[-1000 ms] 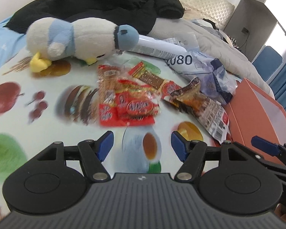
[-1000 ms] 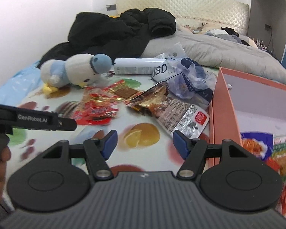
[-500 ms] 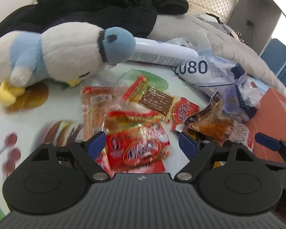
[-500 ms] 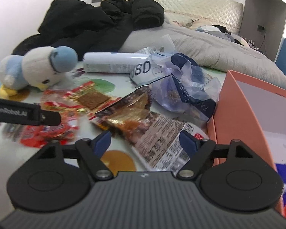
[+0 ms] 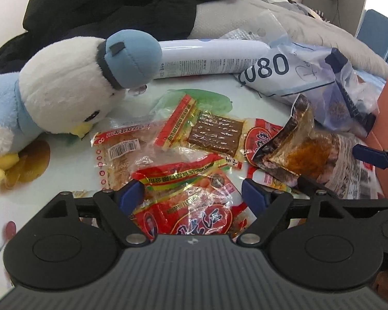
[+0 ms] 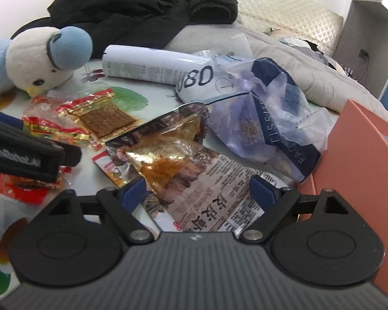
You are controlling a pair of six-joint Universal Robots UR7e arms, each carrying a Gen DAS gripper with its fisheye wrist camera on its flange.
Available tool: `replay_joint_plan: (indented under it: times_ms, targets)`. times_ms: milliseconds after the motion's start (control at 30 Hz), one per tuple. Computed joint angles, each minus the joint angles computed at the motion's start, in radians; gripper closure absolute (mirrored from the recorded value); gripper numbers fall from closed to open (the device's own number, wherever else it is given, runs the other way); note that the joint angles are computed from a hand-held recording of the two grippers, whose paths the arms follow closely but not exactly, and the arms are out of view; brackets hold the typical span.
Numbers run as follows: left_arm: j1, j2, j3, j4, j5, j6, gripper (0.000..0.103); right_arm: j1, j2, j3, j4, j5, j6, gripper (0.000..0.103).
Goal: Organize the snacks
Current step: 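Grasp the red spicy strip packet with left tool while right tool reaches for brown packet, then close right tool on the gold shrimp packet while left tool lifts the red packet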
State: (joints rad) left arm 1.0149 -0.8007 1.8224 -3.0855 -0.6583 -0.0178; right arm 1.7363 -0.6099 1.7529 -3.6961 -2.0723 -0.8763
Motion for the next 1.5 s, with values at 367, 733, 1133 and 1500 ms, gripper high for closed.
replay_joint_plan:
  times_ms: [367,733,1133,1500]
  targets:
    - [-0.014,-0.07,0.07,0.06,-0.045,-0.081,0.038,0.017,-0.027,0.04,0.017,-0.003,0.005,0.092]
    - [-0.066,-0.182,0.236,0.084,-0.05,-0.224,0.038,0.018,-0.084,0.136,0.056,-0.001,0.088,0.092]
    - [-0.084,-0.221,0.289,0.059,-0.067,-0.25,0.041,0.043,-0.021,-0.003,0.013,0.009,0.02,0.02]
    - [-0.082,-0.242,0.313,0.065,-0.089,-0.261,0.043,0.053,0.054,-0.216,0.332,-0.084,0.003,0.019]
